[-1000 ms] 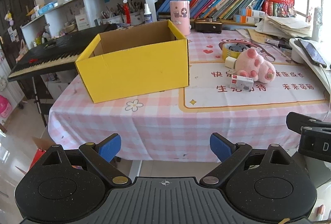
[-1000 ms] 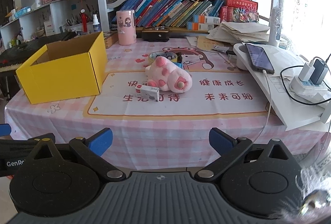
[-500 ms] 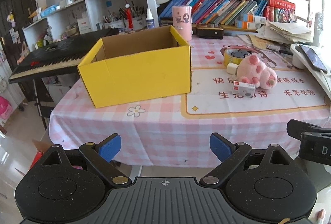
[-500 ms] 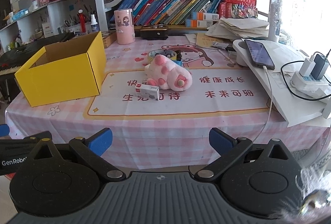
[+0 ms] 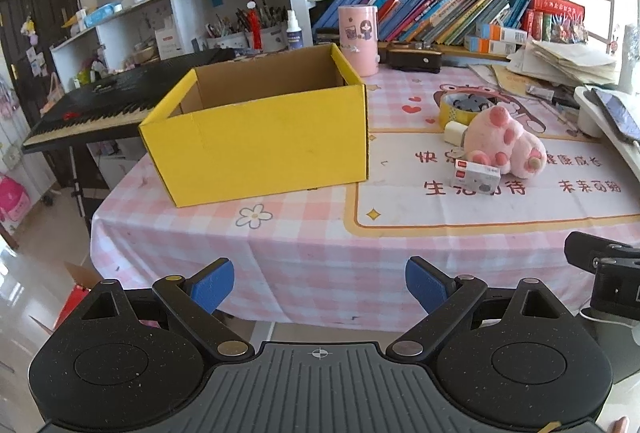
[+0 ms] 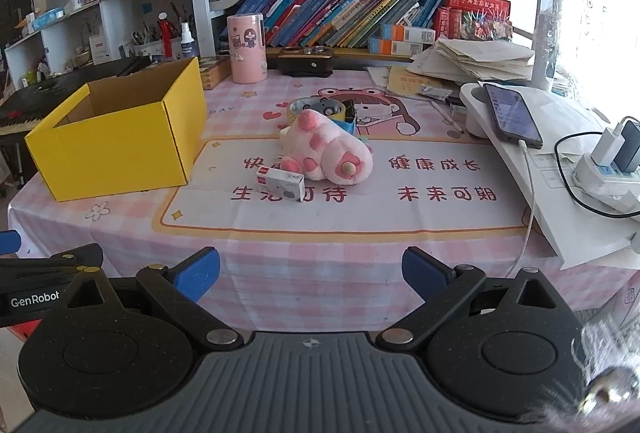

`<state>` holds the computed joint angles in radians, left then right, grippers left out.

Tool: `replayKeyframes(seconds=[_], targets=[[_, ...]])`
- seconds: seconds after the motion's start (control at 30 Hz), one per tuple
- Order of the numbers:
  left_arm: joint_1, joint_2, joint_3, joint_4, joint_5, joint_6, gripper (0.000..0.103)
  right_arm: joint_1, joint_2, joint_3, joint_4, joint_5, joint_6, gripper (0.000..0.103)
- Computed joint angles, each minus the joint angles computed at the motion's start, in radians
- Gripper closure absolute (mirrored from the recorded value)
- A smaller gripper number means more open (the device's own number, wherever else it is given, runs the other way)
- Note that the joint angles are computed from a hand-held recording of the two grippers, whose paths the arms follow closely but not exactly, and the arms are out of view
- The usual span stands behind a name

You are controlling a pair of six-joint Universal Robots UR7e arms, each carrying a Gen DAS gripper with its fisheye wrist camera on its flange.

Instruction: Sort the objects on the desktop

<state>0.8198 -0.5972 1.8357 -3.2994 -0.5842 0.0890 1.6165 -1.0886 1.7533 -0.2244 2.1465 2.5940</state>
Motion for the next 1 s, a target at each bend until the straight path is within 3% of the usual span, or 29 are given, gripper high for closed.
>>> replayKeyframes(seconds=[0.27, 0.67, 1.0], targets=[[0.003, 0.033, -0.050, 0.039, -0.041, -0.008, 0.009, -0.032, 0.012, -0.054, 0.060, 0.001, 0.015, 0.004], [-0.001, 0.118, -0.182, 0.184, -0.086, -0.093, 0.009, -0.096, 0.039, -0.169, 0.160, 0.003, -0.056, 0.000], [0.012, 0.200, -0.321, 0.286, -0.111, -0.191, 0.009, -0.188, 0.027, -0.266, 0.310, -0.189, -0.028, 0.000]])
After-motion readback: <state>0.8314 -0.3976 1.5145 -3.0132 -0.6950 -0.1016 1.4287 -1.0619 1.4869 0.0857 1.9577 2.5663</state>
